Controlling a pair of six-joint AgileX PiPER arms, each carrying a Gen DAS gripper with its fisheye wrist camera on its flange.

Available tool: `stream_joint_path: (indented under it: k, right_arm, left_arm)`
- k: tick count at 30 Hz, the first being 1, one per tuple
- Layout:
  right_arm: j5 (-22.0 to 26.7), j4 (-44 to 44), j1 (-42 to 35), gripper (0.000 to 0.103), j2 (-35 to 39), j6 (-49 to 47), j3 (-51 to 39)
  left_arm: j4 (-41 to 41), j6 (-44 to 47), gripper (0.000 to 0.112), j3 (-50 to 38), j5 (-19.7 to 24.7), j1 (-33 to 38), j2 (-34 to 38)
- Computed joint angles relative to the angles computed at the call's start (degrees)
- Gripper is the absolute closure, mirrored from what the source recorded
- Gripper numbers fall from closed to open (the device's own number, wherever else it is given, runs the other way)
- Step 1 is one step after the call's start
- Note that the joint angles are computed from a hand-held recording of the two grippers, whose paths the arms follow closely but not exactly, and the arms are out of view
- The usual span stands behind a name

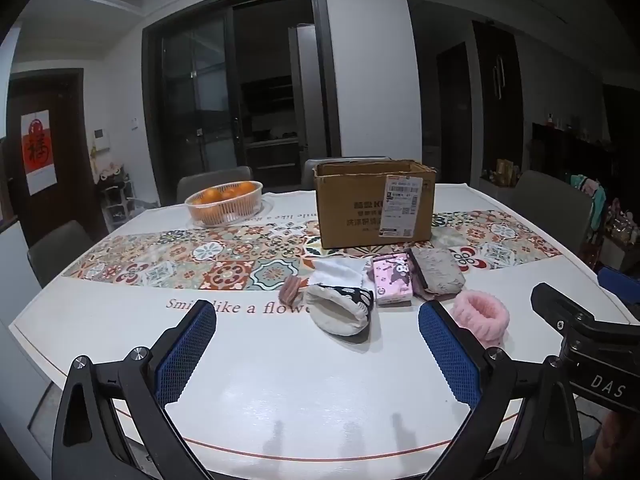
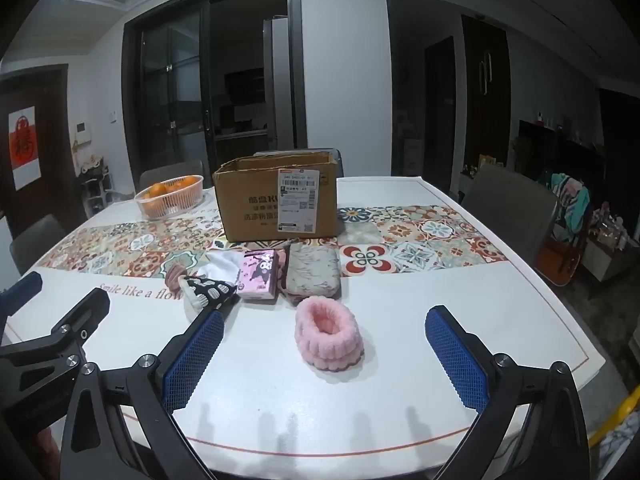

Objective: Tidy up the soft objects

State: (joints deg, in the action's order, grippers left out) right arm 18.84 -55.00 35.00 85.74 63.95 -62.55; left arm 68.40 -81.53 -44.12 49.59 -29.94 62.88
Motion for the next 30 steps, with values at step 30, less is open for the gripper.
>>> stream_joint_path:
  k: [30]
  right_arm:
    - [-0.7, 0.2, -0.3, 0.0, -0.2, 0.3, 0.3]
  left_arm:
    - [0.8, -1.0, 0.009, 0.8, -0.7, 0.1, -0.3]
